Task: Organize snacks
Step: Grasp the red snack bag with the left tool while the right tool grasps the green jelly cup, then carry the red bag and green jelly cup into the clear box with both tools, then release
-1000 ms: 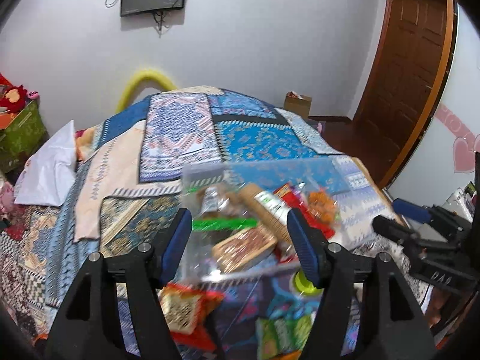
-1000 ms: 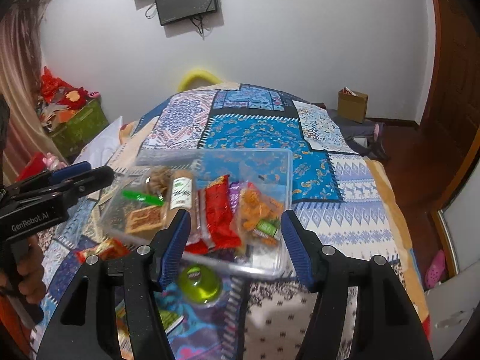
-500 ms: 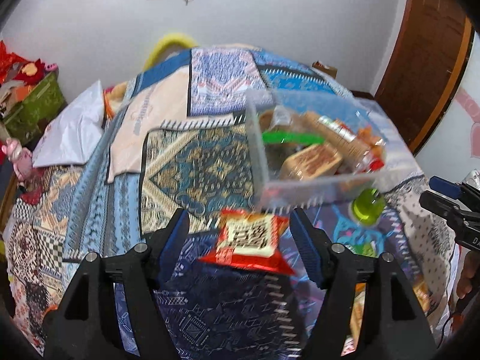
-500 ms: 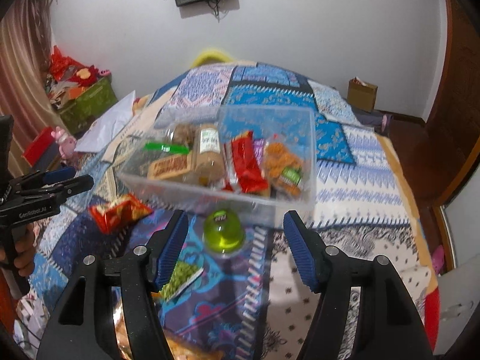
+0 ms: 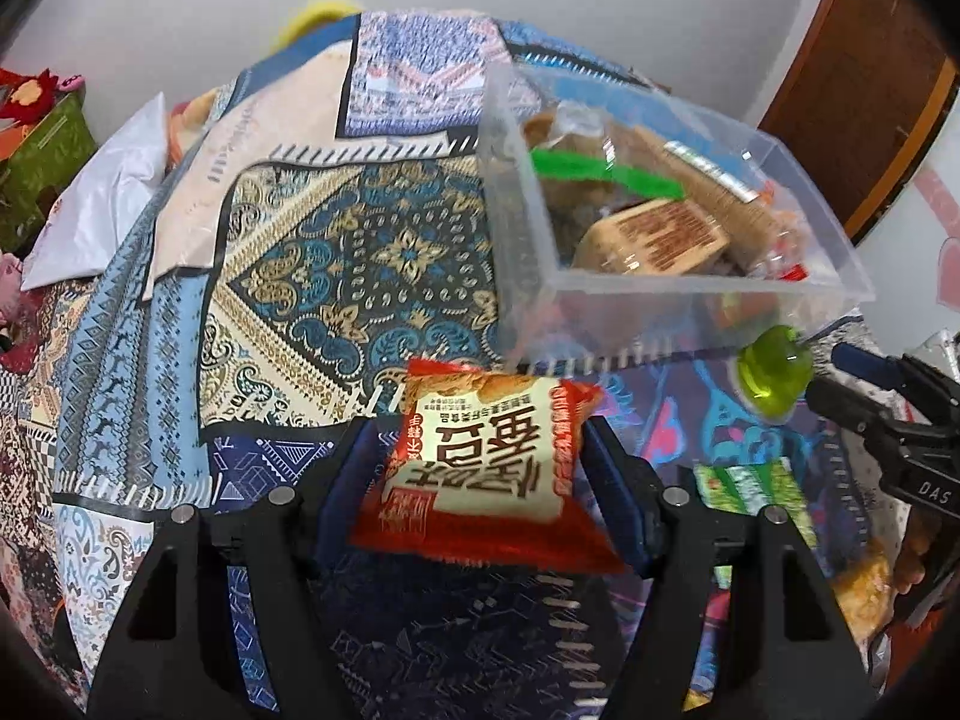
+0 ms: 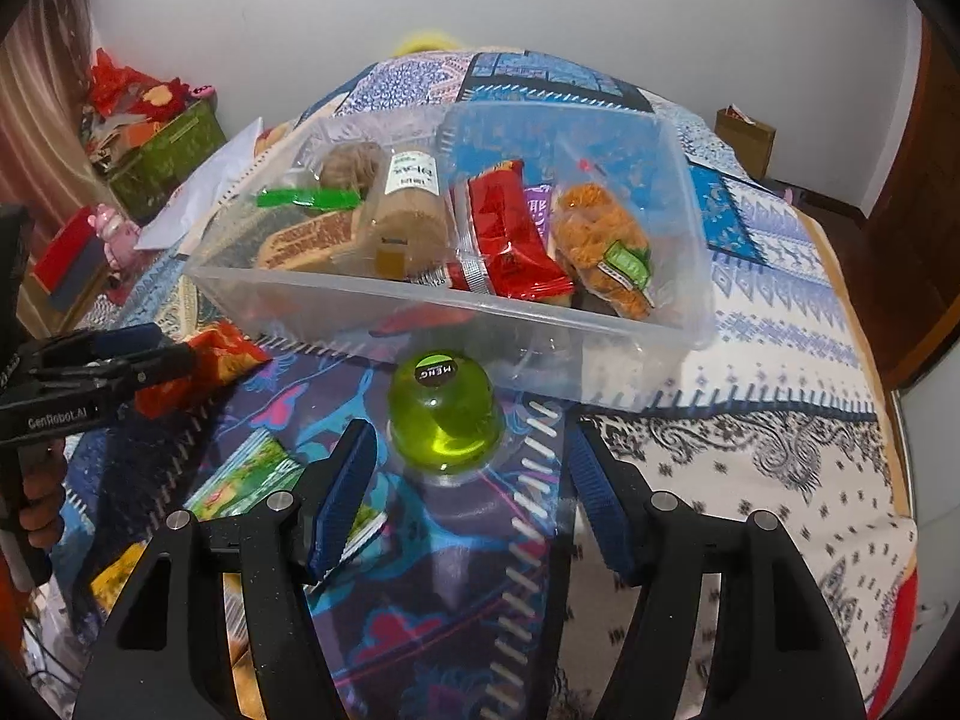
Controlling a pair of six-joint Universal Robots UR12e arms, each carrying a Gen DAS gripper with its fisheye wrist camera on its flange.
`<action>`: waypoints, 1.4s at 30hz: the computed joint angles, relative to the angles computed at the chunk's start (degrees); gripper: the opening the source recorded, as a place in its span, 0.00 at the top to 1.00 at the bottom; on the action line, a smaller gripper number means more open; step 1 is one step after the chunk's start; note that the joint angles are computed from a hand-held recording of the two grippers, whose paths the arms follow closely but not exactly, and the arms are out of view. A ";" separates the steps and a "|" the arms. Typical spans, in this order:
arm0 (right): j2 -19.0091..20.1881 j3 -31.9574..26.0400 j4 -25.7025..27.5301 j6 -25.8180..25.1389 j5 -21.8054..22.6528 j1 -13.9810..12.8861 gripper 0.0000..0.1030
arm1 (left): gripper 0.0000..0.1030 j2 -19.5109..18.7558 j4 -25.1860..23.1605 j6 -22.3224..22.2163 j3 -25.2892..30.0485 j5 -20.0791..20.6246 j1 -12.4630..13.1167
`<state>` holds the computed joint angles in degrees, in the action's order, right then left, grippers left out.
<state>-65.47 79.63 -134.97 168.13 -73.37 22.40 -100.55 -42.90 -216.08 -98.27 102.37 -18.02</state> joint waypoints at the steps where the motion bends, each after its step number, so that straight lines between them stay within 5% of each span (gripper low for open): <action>1: 0.19 -0.18 0.14 -0.12 0.13 0.06 0.39 | 0.33 -0.12 -0.15 -0.09 -0.04 -0.02 0.09; 10: 1.87 -1.90 2.09 -0.46 1.78 0.35 0.47 | 0.27 -1.25 2.22 -0.13 -0.75 -2.86 1.04; 12: 2.02 -1.99 2.97 -0.43 2.53 0.29 0.55 | 0.27 -1.48 2.62 -0.08 -0.71 -1.78 0.70; 29: -1.26 1.92 -0.75 0.75 2.42 -1.03 0.55 | 0.32 1.44 2.68 -0.68 -2.10 4.10 -1.70; 42: -2.64 2.42 -6.51 3.11 1.96 -1.27 0.55 | 0.32 2.41 7.27 0.96 0.60 9.09 -3.05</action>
<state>-68.11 82.05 -141.48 171.24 -71.41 21.13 -98.14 -35.63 -215.12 -97.67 111.46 -21.07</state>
